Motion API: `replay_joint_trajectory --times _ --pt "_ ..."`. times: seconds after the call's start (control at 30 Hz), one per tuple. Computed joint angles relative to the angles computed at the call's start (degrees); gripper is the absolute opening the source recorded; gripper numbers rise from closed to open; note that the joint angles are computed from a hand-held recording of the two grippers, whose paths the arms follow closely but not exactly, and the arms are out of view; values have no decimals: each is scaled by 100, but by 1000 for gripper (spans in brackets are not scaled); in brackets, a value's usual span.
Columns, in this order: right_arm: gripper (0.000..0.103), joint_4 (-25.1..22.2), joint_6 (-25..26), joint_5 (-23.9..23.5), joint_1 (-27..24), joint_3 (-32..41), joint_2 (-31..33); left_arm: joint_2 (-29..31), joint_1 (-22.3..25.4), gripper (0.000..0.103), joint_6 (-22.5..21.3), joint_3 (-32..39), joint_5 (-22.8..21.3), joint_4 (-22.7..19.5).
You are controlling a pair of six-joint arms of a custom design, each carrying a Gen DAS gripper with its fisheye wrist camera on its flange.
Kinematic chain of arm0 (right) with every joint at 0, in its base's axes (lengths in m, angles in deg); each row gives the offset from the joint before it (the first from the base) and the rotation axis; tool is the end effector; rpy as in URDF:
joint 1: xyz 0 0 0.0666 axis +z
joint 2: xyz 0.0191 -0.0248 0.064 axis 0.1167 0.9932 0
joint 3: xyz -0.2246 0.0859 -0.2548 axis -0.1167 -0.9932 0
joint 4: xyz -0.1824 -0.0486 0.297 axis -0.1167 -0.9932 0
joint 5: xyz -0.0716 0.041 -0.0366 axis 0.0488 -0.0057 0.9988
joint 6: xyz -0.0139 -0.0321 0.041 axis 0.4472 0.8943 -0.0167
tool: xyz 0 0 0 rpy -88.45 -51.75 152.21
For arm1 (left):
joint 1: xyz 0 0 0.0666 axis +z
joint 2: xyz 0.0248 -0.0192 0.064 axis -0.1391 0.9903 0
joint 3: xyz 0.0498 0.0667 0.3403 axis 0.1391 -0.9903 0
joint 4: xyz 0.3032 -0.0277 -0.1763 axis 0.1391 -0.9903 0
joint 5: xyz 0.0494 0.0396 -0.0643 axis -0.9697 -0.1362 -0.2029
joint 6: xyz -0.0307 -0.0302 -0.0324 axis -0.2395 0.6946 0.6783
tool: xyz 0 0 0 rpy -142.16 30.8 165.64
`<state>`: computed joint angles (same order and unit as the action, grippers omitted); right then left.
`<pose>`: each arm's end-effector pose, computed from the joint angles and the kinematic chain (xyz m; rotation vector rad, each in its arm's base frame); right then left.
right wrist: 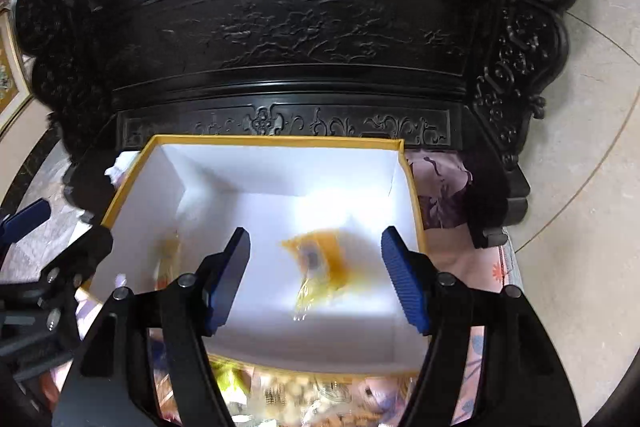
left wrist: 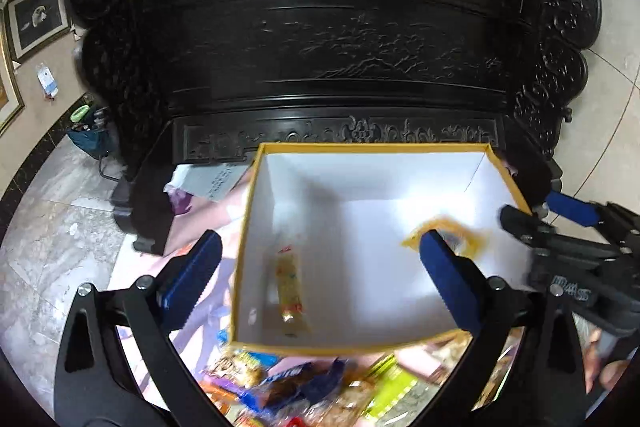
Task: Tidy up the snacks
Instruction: 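Carry both snacks over the yellow box and open both tools to drop them, then grasp the Mini French bread bag with the right tool while the left tool grasps the red biscuit packet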
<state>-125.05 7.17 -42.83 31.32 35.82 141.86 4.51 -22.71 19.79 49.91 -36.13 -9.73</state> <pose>0.4105 0.1696 0.4761 0.3745 2.3459 -0.1257 0.5020 -0.1388 0.4785 0.5496 2.2484 -0.2587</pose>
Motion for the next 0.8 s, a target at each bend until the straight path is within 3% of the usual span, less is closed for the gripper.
replay_joint_trajectory --times 0.07,0.2,0.3,0.37,0.47,0.6,0.8 --pt "69 42 -34 -48 231 -404 -374 -420 120 101 -116 -562 187 79" --pt "69 46 -644 -199 1154 -1524 -1151 -1452 460 101 -583 -2038 438 211" --pt "69 36 -1491 -477 2058 -2276 -1403 -2148 872 101 -838 -3067 643 299" --pt "69 279 -2160 -722 2668 -2712 -1441 -2610 1253 101 -921 -3727 766 431" --pt "69 299 -3071 -483 3291 -2826 -1204 -2995 1796 101 -1098 -4255 867 410" --pt "69 79 -3647 -238 3503 -2669 -826 -3109 2441 101 -1424 -4332 1171 145" --pt "69 516 -3754 -427 3300 -2873 -650 -3099 3007 101 -1721 -4277 1454 -8"
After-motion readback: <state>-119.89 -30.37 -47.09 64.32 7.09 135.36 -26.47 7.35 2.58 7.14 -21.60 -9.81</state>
